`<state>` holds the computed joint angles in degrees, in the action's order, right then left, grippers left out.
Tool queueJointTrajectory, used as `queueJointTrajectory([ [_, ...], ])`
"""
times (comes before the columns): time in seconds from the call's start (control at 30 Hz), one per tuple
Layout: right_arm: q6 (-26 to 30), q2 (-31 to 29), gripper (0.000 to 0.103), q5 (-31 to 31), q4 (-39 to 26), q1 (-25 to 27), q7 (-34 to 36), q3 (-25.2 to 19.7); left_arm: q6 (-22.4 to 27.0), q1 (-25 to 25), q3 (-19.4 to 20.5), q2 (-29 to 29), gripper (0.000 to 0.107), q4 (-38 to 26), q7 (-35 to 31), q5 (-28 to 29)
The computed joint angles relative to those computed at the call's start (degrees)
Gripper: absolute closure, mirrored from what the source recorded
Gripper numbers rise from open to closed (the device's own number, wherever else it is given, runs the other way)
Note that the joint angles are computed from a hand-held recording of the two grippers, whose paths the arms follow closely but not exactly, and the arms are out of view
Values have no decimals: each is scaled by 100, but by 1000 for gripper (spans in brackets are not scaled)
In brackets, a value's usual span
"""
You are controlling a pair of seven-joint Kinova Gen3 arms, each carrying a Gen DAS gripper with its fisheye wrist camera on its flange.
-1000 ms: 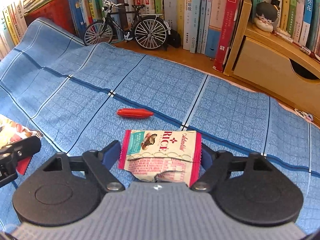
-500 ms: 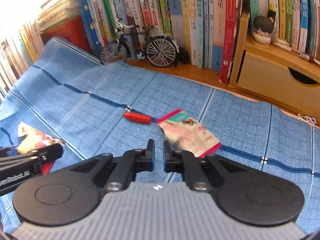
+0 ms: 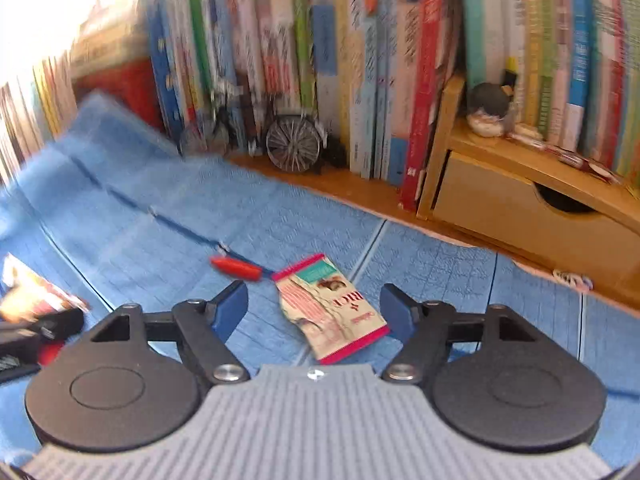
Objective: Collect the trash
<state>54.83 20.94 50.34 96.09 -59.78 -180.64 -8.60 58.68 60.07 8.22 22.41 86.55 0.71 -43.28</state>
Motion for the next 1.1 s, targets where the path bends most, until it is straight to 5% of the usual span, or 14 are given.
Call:
queueJointTrajectory([
  [0.23, -436, 285, 19, -204, 29, 354, 1140, 31, -182, -1, -33, 213, 61, -100, -32, 150],
  [0.37, -1121, 119, 43, -469, 278, 503, 1324, 97, -227, 19, -92, 337, 61, -223, -124, 258],
  [0.6, -1422, -122, 61, -546, 497, 345, 841, 239, -207, 107, -189, 375, 61, -352, -245, 318],
  [1.1, -859, -737, 62, -282, 573, 135, -135, -254, 519, 416, 49, -47, 61, -371, -20, 171],
])
